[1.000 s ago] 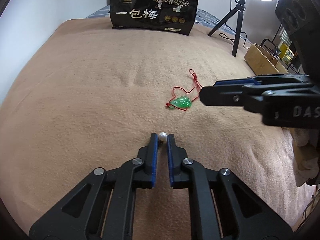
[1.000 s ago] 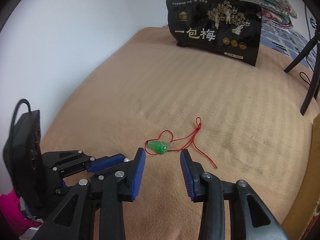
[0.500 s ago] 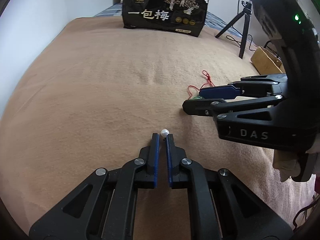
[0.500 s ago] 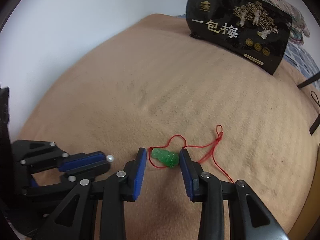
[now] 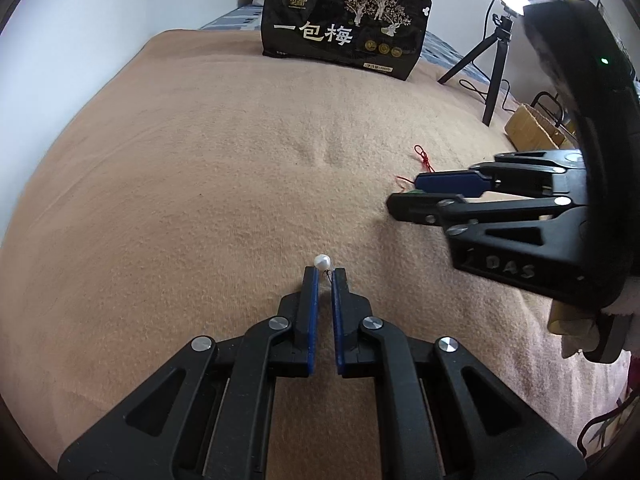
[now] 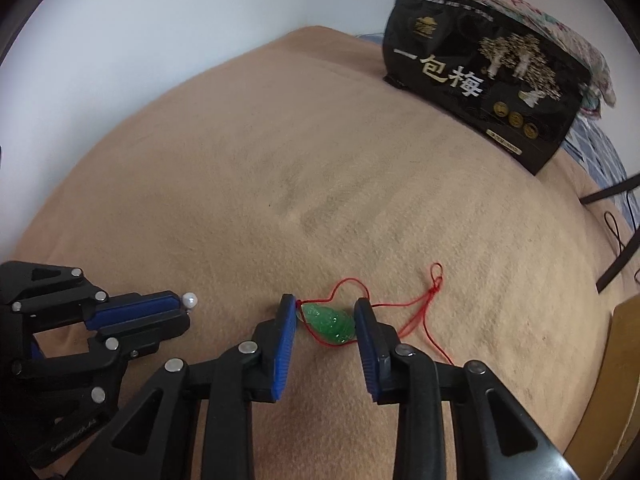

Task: Organize jewelry
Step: 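Lift the pearl bead with the left tool while the right tool carries the jade pendant toward the box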

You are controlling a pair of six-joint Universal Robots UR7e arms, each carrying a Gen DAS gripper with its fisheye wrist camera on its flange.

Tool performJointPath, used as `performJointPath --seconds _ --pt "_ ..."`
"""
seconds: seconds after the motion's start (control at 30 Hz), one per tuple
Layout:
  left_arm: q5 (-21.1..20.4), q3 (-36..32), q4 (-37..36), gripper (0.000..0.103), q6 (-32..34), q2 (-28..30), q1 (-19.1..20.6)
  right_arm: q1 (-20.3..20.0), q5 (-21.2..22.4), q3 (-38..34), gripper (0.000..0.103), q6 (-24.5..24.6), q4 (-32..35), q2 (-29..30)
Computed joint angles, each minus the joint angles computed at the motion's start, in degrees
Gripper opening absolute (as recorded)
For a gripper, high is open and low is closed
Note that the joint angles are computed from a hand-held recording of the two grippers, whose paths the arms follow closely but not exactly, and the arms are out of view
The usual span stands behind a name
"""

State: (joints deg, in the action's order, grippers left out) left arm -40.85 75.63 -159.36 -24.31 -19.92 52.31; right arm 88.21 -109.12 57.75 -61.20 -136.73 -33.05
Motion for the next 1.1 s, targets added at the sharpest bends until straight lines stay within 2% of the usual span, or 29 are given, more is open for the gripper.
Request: performJointPath --seconds 0.4,0.47,0.53,0.57,0.63,0.67,0.7,0.83,0.87,0.9,0.93,1.1 --pt "1.44 2.27 -1.53 0.006 0.27 -1.42 -2.27 -0.36 2.58 3.54 0.03 1.93 0.51 -6.22" --pt "2.71 1.68 -1.0 0.006 0.6 -1.0 -2.42 -0.43 2.99 5.1 0.03 1.52 -0.22 -7.57" --pt "1.67 0.35 1.88 0.007 -1.34 -0.88 -1.77 -0.54 3.26 6.61 0.03 1.21 -0.91 -8.81" --pt "1.49 -0.42 3.58 0.009 -2.19 -0.72 -1.44 -0.64 3.43 7.25 0.03 1.07 -1.12 -9.38" --pt "1.49 -1.76 5.15 0.025 -2.22 -0.13 -0.9 -0.76 3.55 7.7 0.03 0.95 -1.36 -9.74" --pt "1.75 -2.22 5.52 0.041 -2.11 0.15 -0.72 -0.83 3.54 8.09 0.03 0.75 -1.53 -10.04" --pt "2.42 -2.76 5.42 0.043 -1.66 0.6 -0.52 -0.88 3.51 8.36 0.03 0.54 -1.71 -10.17" --pt "2.46 -3.3 3.13 0.043 0.86 1.25 0.07 -1.1 3.35 8.25 0.03 0.34 -1.58 -10.03" --pt "2.55 -3.78 2.91 0.037 1.55 1.61 0.3 -1.16 3.31 8.25 0.03 0.39 -1.65 -9.98" --pt "2.6 -3.96 2.87 0.019 1.85 1.8 0.45 -1.23 3.3 8.1 0.03 0.54 -1.67 -9.86" --pt "2.66 -4.27 3.5 0.011 1.83 2.03 0.68 -1.3 3.25 7.85 0.03 0.73 -1.63 -9.69" --pt "2.55 -2.3 0.18 0.007 3.4 1.63 0.48 -1.53 3.34 7.58 0.03 1.08 -1.79 -9.74"
